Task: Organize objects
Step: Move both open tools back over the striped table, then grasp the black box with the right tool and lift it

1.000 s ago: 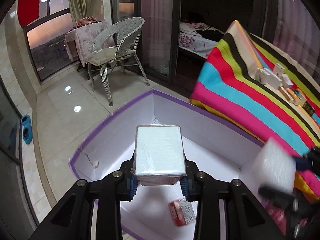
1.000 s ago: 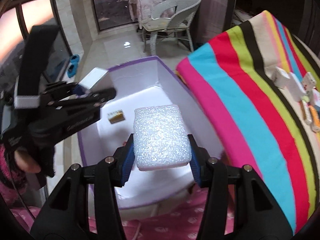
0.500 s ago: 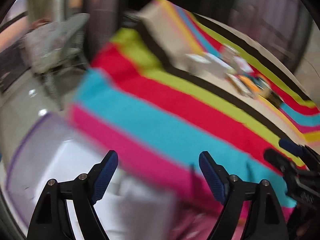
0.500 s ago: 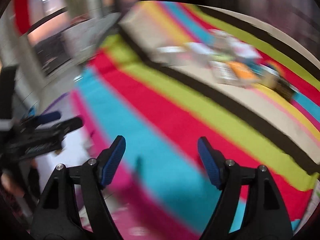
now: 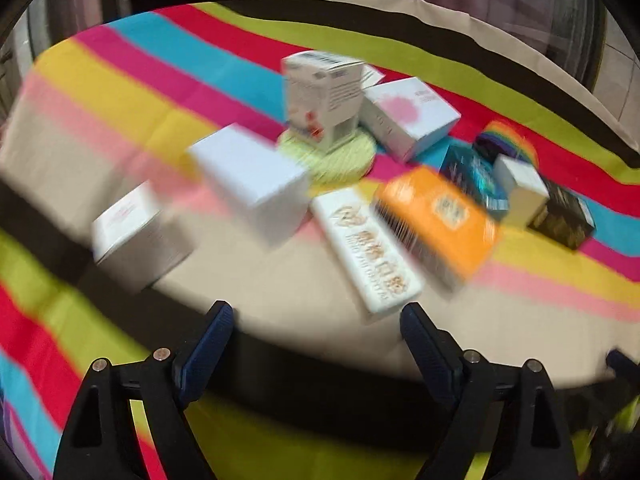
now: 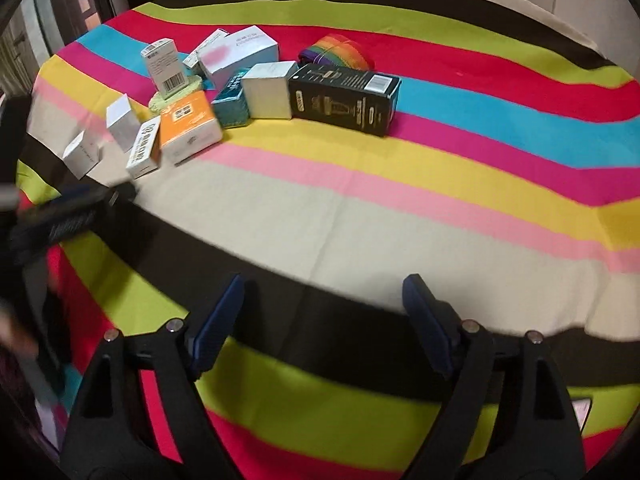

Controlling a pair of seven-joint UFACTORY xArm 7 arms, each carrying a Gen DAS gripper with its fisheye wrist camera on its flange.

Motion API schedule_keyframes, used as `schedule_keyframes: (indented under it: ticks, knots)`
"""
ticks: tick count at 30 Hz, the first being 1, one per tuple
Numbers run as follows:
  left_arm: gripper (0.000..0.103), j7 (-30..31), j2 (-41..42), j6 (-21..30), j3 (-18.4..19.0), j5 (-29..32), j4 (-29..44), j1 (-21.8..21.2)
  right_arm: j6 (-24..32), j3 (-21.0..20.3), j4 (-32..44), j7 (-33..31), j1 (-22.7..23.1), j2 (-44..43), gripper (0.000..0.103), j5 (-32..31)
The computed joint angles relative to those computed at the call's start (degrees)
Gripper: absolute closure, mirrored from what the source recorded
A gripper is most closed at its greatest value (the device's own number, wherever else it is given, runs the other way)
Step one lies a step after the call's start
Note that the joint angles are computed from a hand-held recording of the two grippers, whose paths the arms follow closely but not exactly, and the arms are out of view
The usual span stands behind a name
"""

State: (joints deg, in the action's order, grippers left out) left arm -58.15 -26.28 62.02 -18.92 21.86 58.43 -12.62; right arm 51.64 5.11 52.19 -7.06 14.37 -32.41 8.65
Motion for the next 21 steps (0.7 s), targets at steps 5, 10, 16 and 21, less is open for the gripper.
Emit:
schedule_keyframes:
  ticks: [5,10,16,21]
  knots:
    - [0.007,0.2,5.0,-1.5,1.8,1.4,3.2,1.2,-1.9,-0.8,6.6,-2.8,-0.4,9.8,0.015,-0.2]
    - [0.007,0.0,4.0,-3.1,2.5,1.3,2.0,0.8,-1.1,-1.8,18.3,-11.3,-1.2,22.6,0.009,0.1]
    - [0.003,0.0,2.4,-5.5,3.1,0.0,0.2,1.1,1.0,-1.0,32.4,-29.0,-3.1,35.9,0.008,9.2]
    - [0.003,-2.0,0.8,-6.1,2.7,-0.3,-1.1,2.4,1.3,1.0,33.4,-29.1,-3.2,35.8,0.061,8.5]
